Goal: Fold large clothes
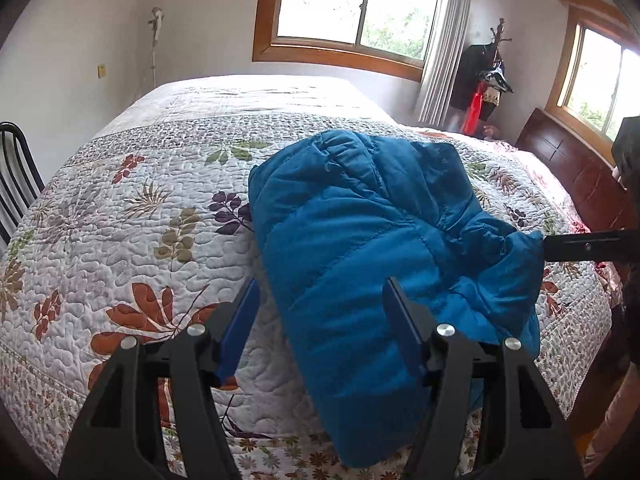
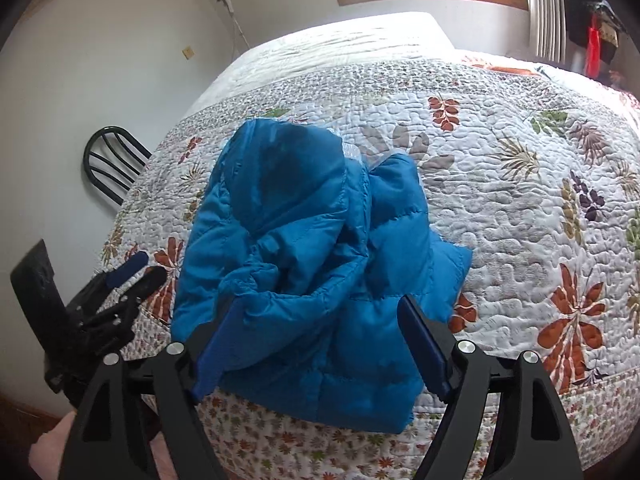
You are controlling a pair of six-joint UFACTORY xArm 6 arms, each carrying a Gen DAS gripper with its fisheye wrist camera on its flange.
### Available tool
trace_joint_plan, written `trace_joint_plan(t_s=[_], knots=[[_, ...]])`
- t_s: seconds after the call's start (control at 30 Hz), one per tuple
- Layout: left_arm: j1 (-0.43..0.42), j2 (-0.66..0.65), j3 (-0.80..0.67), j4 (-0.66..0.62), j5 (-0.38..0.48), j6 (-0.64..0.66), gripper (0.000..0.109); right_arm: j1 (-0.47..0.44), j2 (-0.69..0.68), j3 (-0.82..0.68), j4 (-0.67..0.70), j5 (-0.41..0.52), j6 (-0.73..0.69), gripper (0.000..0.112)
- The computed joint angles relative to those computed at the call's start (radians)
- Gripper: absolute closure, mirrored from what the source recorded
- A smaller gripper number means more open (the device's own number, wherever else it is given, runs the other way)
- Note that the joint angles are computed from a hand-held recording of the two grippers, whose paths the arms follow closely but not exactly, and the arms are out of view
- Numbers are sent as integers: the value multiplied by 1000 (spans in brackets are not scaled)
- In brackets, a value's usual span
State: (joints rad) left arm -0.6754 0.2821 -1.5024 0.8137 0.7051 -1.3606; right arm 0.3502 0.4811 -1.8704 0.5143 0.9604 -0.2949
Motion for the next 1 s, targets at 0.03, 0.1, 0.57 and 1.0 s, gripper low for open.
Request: trace_joint_plan(t_s=[0.03, 0.1, 0.57, 1.0], knots=[[4, 2, 2, -6, -8, 1, 45, -2, -10, 12, 10, -9, -12, 33], [10, 7, 0, -13, -17, 12, 45, -3, -39, 43, 16, -36, -17, 33], [21, 18, -1, 5, -56, 4, 45, 15, 213, -273, 29, 165, 33, 39], [13, 21, -17, 22, -56, -5, 45, 13, -17, 43, 217, -43, -221, 95]])
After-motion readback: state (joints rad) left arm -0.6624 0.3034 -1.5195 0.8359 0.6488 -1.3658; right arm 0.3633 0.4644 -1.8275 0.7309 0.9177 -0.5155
